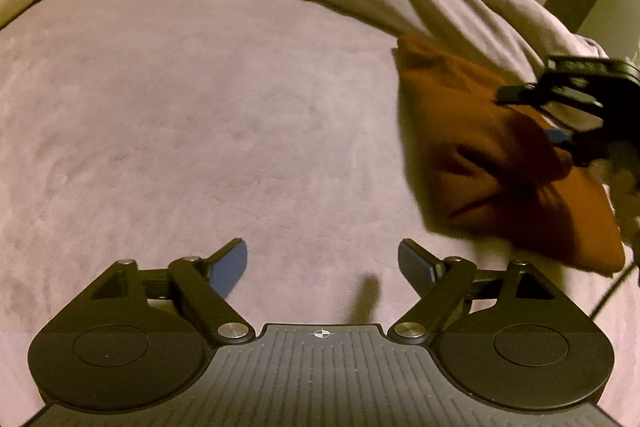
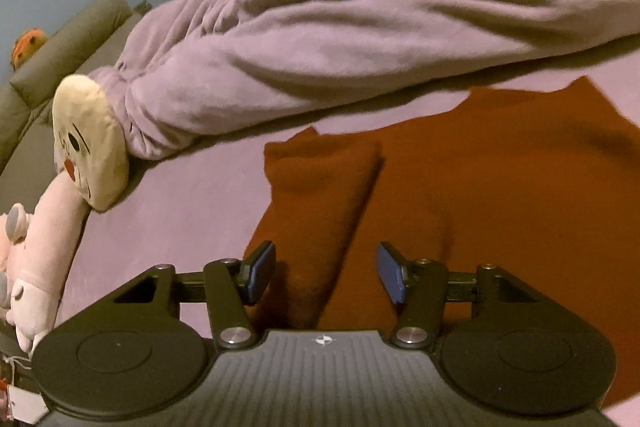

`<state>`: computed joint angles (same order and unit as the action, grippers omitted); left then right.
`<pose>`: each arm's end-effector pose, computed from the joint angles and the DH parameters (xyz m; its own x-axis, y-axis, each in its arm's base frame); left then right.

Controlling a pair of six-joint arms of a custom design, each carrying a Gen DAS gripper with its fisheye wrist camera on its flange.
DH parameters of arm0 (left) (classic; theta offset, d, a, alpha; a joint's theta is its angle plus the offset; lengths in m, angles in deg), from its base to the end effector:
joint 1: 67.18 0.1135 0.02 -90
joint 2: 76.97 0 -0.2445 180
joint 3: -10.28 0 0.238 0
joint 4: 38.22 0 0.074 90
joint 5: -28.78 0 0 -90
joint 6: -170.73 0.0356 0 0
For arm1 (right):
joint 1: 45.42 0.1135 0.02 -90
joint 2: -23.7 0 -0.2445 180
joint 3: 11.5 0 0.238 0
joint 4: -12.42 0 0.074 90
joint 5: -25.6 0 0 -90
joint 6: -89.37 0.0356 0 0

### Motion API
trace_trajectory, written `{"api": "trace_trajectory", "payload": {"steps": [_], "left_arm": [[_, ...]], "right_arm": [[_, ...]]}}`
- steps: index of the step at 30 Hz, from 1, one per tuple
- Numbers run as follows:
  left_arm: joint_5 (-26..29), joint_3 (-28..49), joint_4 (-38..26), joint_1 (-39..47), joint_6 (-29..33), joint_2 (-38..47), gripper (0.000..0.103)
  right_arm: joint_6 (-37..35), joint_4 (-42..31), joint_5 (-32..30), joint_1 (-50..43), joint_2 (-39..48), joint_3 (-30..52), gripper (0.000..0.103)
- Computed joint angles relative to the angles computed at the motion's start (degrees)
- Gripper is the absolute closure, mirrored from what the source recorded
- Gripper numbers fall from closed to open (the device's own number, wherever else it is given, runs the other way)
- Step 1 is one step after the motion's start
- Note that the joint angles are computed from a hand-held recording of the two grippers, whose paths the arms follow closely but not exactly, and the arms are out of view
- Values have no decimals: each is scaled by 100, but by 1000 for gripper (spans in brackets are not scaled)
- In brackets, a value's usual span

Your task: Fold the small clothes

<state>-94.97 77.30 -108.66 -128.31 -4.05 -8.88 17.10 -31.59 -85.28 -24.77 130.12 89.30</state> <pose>0.1137 -0.1652 0.2376 -0.6821 -0.4779 -0.5536 -0.3975 0.8776 -0.2679 0.3656 0.1513 0.2430 -0.8452 -0.0145 -0.5343 -0.3025 0.8370 0.4559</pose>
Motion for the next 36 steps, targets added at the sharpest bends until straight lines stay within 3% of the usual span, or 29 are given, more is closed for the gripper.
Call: {"api": "trace_trajectory", "payload": {"steps": [2, 3, 5, 6, 12, 16, 21, 23, 27, 28, 30, 36], "left_arm": [[32, -34, 37, 22, -6, 20, 15], [56, -53, 87, 69, 16, 38, 15], [68, -45, 68, 61, -23, 41, 15], [80, -40, 99, 79, 5, 66, 14], [-1, 61, 67, 25, 0, 26, 14], [121, 214, 647, 369, 710, 123, 13], [899, 377, 1757, 1129, 1660, 699, 13], [1186, 610, 1829, 1328, 2031, 1117, 14], [1298, 737, 1985, 1439, 2377, 1414, 14], [1312, 759, 2015, 1443, 2392, 1450, 14], [1326, 824, 2082, 1416, 2446, 1533, 14], [1229, 1167, 1959, 1240, 2560, 1857, 14]], "right_arm": [[88, -183, -129, 48, 352, 337, 47], [86, -193, -103, 86, 447, 402, 52], [-13, -68, 22, 145, 467, 327, 76], [-88, 14, 72, 166, 443, 260, 97], [-263, 877, 26, -75, -496, -742, 97], [-542, 1200, 351, -358, -1193, -1554, 97], [-592, 1078, 181, -593, -818, -1586, 96], [-516, 1102, 0, -664, -757, -1634, 94], [-347, 1132, -480, -1031, -967, -1840, 71], [-301, 1153, -608, -1152, -975, -1883, 57], [-233, 1050, -798, -1385, -892, -1826, 46], [437, 1056, -1815, -1597, -272, -1388, 45]]}}
